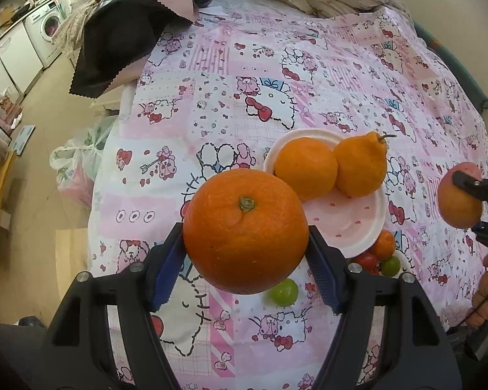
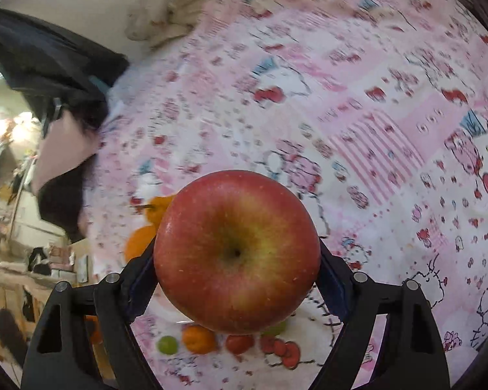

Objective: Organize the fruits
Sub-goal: 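Close the right tool on the red apple and lift it, then set the apple on the plate with the right tool while the left tool sets its orange there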

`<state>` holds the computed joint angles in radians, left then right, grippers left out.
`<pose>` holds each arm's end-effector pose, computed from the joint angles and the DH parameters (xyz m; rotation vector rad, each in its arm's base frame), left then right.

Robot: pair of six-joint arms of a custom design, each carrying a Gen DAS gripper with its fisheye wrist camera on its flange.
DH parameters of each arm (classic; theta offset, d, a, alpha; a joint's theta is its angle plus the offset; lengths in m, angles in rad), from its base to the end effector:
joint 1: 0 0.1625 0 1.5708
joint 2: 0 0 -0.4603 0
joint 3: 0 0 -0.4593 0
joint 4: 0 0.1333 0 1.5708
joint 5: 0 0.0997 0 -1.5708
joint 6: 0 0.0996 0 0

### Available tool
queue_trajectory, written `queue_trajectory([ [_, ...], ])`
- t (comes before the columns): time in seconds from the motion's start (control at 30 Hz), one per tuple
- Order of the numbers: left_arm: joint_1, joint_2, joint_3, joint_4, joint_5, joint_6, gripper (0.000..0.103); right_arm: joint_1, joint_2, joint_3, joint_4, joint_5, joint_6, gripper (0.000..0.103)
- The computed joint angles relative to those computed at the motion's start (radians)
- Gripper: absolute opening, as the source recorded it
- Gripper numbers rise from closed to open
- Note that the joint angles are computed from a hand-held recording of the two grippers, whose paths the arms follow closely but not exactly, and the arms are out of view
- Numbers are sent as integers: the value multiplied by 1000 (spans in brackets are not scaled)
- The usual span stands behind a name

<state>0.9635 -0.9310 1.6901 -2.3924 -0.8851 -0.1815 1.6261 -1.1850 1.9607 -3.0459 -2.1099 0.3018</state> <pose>-0.2452 -0.6970 0.1449 0.5010 2.4496 -0.4151 0.1170 -0.6269 0.2661 -0.5681 -2.4975 1.0396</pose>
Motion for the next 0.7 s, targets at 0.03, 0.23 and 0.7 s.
queue_trajectory([
  [0.03,0,1,0,-2,0,2,68,3,4,-4,2,2,-8,87],
  [0.23,-4,12,-5,-2,-7,7,68,2,52,-37,85,62,-41,87],
  [0.7,6,42,-22,23,-31,36,68,-16,187,-157,274,80,-70,87],
])
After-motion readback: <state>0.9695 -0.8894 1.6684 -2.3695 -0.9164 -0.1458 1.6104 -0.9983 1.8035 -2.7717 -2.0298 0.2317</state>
